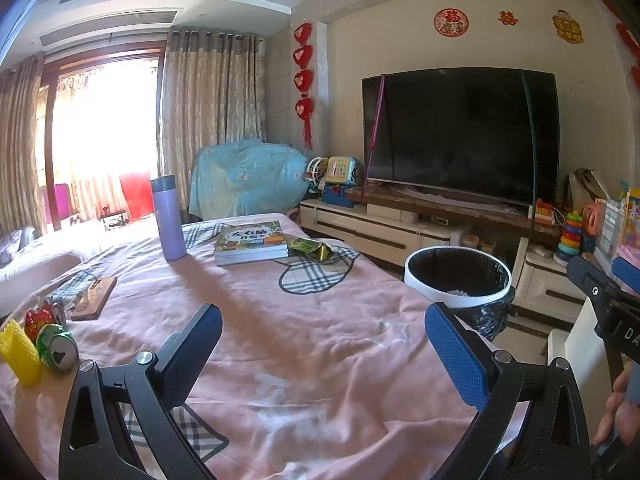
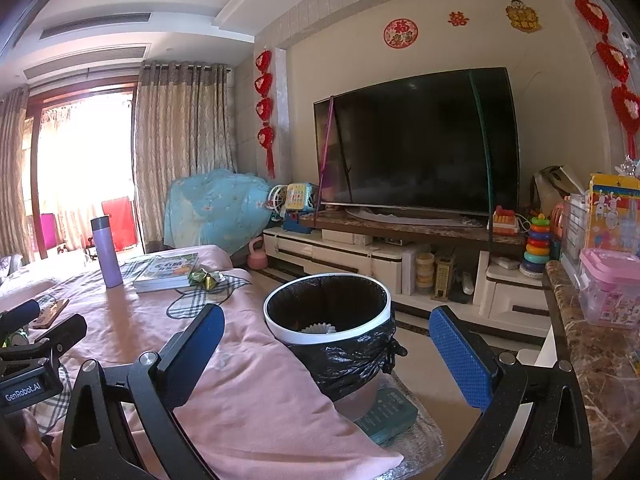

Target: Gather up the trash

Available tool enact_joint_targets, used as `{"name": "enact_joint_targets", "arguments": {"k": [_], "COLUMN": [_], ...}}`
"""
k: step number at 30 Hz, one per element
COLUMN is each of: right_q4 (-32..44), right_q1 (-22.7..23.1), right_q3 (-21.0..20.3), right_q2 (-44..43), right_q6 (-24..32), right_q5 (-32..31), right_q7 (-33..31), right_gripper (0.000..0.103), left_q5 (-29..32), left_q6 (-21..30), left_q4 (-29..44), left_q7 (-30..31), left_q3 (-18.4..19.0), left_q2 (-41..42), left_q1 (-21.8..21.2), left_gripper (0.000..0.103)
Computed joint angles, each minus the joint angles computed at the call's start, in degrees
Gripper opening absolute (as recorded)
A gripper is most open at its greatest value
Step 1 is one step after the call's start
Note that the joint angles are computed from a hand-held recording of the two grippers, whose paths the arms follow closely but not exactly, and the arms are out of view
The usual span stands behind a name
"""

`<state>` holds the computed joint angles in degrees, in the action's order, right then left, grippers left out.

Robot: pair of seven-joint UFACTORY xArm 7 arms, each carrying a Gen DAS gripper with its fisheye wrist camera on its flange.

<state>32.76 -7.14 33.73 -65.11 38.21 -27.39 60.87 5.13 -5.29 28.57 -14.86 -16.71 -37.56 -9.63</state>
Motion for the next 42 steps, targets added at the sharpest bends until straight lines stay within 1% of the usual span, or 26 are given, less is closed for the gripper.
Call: {"name": "enact_joint_targets", "arguments": {"k": [23,42], "right_q4": [-0.56,-0.38], "right_q1": [0.01,0.07], "right_q3": [-0.34,0.09], "right_q2": [-0.19,0.31], "right_q6": [-1.03,-0.71], "right_q5": [-0.13,-0.05], "right_q7": [0.28,0.49], "right_gripper": [0.103,0.103], "left_q5": [0.04,0.03], "left_q6": [-0.23,-0.42], "left_q4": [-0.11,-0.07], "left_q7": [0.15,0.28], "left_q3": [0.23,0.27], "left_q2": [0.07,0.39], "left_q1": [-0.11,-0.20], "left_gripper": [0.102,0.102]}}
